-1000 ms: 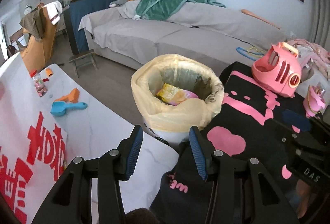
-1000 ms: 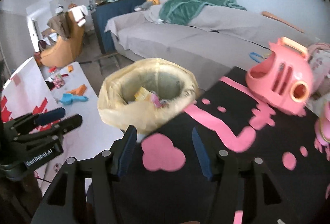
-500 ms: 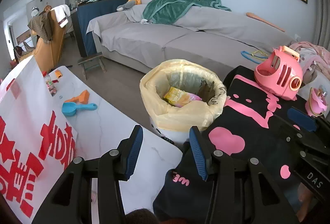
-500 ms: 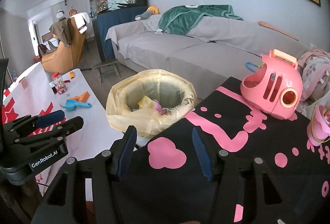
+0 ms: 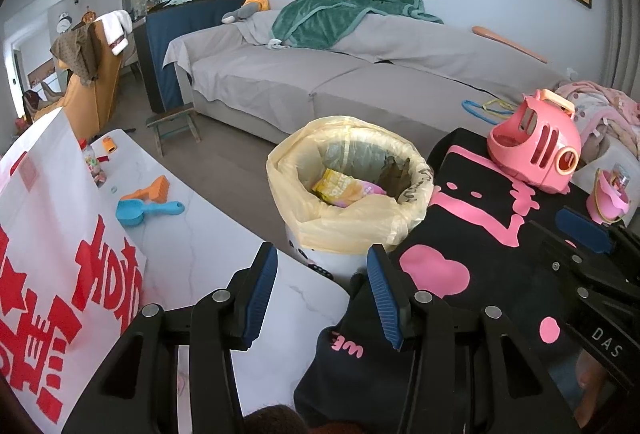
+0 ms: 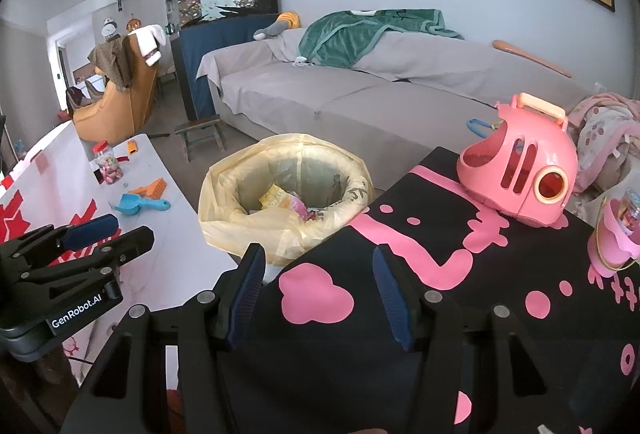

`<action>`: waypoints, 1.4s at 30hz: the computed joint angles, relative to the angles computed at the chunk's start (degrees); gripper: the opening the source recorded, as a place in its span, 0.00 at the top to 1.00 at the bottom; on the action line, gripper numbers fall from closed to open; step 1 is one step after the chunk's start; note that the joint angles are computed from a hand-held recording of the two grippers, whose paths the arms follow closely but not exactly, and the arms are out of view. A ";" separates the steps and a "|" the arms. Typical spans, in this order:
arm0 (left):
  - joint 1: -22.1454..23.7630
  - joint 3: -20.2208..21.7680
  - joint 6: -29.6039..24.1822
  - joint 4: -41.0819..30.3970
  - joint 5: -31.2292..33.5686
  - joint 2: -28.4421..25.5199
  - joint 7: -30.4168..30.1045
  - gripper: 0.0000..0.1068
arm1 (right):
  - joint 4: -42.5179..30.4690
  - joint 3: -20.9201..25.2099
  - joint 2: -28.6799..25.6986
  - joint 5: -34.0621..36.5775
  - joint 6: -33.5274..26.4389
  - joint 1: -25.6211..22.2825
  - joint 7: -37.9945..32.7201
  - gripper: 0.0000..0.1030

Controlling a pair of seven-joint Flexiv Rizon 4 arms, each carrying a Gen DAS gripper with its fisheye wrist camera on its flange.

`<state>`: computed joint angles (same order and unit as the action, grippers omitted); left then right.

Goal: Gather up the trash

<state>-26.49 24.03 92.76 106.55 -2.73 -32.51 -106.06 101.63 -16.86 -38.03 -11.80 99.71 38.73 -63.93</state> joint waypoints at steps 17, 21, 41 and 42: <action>-0.04 -0.23 -0.27 -0.27 0.44 -0.12 -0.46 0.55 | -0.11 0.45 0.05 -0.26 -0.17 -0.47 0.03 0.48; 0.16 -0.38 -0.24 -0.29 0.51 -0.12 -0.43 0.55 | -0.07 0.20 0.04 -0.22 -0.17 -0.27 0.07 0.48; 0.72 -0.95 -0.19 -0.23 0.41 -0.03 0.13 0.55 | -0.08 0.35 0.14 -0.38 -0.27 -0.43 0.09 0.48; 0.75 -1.03 -0.23 -0.19 0.40 0.03 0.14 0.55 | -0.05 0.10 0.13 -0.37 -0.31 -0.23 0.12 0.48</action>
